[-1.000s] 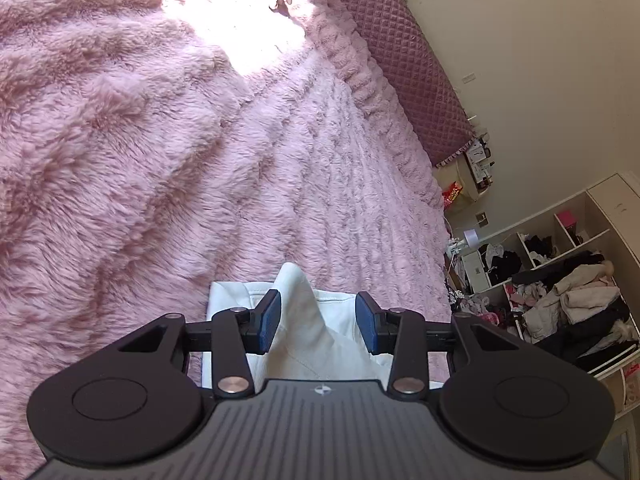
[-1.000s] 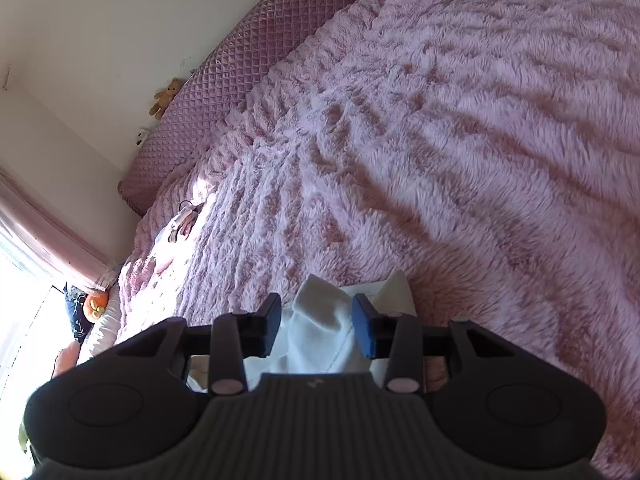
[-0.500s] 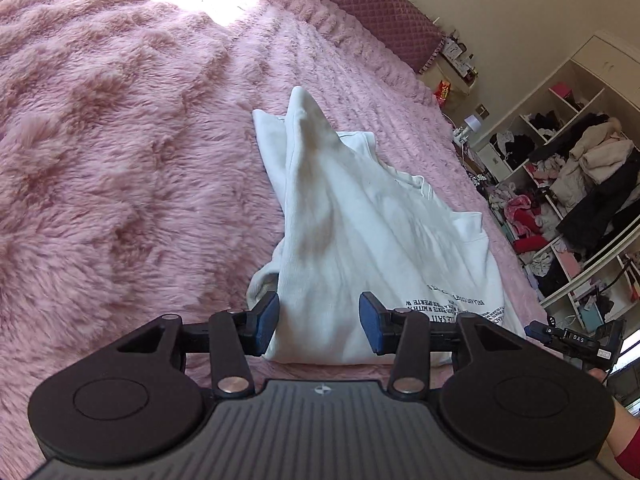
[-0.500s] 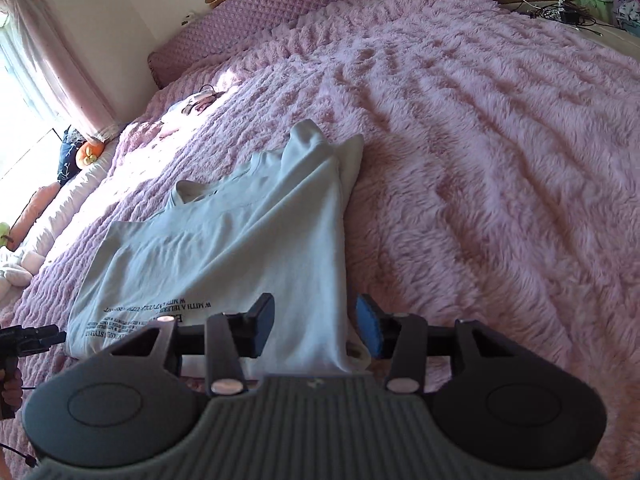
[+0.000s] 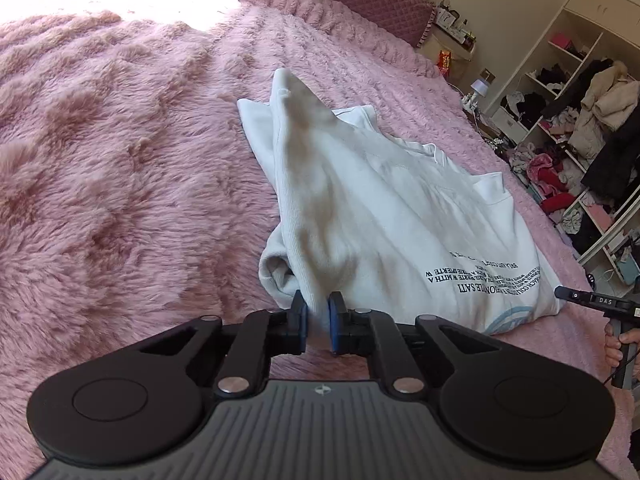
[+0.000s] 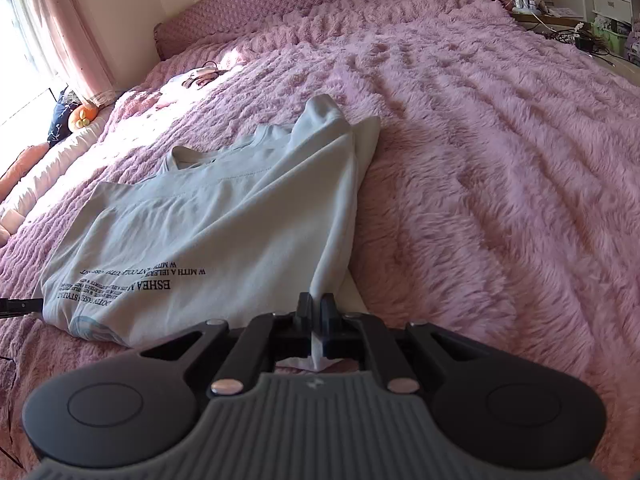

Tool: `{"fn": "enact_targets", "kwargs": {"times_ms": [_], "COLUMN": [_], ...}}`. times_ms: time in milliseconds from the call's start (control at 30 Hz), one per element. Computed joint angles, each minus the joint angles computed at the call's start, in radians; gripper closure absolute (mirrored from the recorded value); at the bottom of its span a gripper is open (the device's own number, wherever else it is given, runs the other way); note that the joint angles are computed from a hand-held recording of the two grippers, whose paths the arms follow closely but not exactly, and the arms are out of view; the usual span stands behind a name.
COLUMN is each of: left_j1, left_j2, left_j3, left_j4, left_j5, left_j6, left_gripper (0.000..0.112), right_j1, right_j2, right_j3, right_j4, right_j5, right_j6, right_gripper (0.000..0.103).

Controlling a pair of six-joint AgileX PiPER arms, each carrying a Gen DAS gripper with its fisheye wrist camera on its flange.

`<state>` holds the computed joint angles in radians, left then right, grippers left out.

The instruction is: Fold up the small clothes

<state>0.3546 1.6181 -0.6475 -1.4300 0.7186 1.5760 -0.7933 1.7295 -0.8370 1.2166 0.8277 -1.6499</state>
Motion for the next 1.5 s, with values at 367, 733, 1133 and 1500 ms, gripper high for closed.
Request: {"fn": "enact_targets", "kwargs": {"times_ms": [367, 733, 1133, 1500], "left_j1": [-0.013, 0.018, -0.271, -0.285], "left_j2": [0.045, -0.047, 0.231, 0.411], "left_j3": [-0.002, -0.089, -0.447, -0.648], "left_j4": [0.023, 0.125, -0.06, 0.054], "left_j5": [-0.076, -0.027, -0.426, -0.338], "left_j6": [-0.099, -0.165, -0.127, -0.315], "left_gripper": [0.104, 0.064, 0.035, 0.046], "right_j1": [-0.071, -0.066, 0.301, 0.43], "right_j2": [0.024, 0.009, 0.197, 0.429], "right_j3": [0.017, -0.053, -0.381, -0.698], "right_j4": [-0.006, 0.029, 0.246, 0.018], "right_j5": [-0.03, 0.054, -0.281, -0.365], "right_j6": [-0.008, -0.017, -0.136, 0.105], "right_gripper": [0.103, 0.067, 0.047, 0.047]}}
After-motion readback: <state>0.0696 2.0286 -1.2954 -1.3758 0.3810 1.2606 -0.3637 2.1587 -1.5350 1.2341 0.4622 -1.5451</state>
